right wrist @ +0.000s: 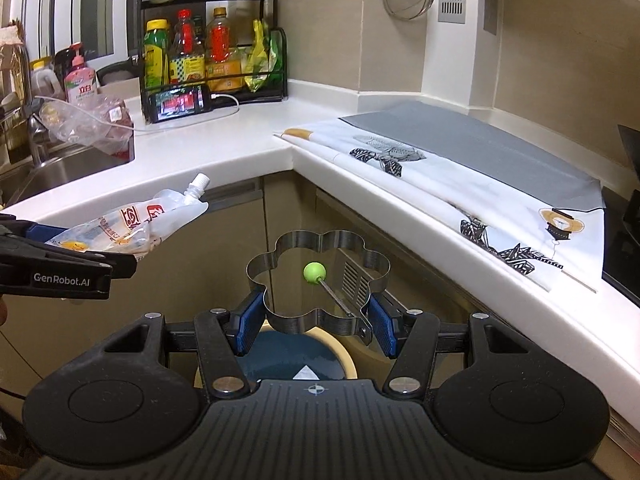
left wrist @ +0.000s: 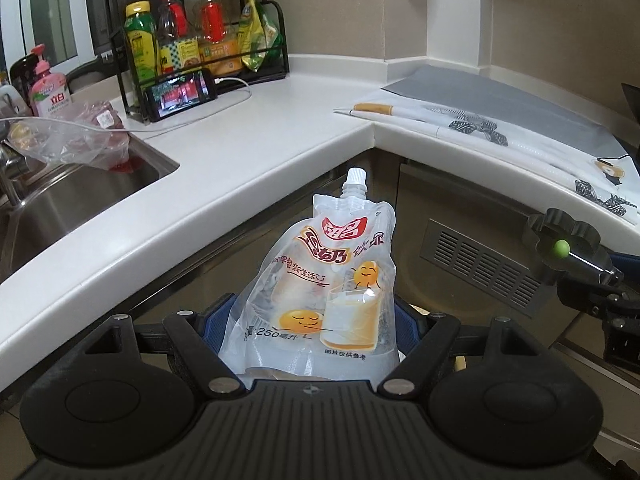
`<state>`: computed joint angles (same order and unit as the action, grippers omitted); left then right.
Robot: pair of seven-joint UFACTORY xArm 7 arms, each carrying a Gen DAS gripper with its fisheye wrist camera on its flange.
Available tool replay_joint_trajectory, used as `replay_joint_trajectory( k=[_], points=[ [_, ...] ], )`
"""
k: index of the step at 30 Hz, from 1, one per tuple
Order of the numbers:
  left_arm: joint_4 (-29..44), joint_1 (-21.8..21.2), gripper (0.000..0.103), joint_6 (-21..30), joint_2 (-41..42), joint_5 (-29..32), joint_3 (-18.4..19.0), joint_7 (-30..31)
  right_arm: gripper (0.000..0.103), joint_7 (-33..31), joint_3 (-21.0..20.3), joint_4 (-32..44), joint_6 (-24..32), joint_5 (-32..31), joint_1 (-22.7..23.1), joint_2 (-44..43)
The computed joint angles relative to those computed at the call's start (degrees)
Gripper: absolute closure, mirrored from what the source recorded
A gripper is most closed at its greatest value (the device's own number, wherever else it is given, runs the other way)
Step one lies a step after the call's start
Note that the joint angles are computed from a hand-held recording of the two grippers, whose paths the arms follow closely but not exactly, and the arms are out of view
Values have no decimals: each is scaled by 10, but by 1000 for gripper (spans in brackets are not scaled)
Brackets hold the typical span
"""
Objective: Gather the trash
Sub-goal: 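Lift the milk pouch and egg ring off the mat and carry them toward the bin, then lower the held milk pouch and egg ring down into the blue bin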
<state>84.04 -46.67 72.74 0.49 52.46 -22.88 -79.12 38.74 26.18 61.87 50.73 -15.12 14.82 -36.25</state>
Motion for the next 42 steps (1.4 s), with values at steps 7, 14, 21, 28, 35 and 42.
replay_joint_trajectory(
  k=[7, 14, 21, 28, 35, 42],
  points=[
    [2, -2, 20, 3, 3, 1, 1, -1, 44, -8, -2, 4, 3, 2, 7, 10],
    [5, -1, 20, 2, 4, -10, 3, 9, 44, -13, -7, 6, 8, 6, 13, 15],
    [7, -2, 20, -1, 7, -10, 6, 12, 44, -11, -7, 13, 12, 5, 14, 25],
    [5, -1, 20, -4, 7, -16, 7, 13, 44, -8, -7, 12, 13, 1, 15, 27],
    [7, 1, 20, -4, 10, -20, 8, 11, 44, -9, -11, 15, 13, 2, 18, 38],
    [12, -1, 19, 0, 13, -24, 12, 18, 44, -12, -13, 23, 16, -1, 22, 50]
  ],
)
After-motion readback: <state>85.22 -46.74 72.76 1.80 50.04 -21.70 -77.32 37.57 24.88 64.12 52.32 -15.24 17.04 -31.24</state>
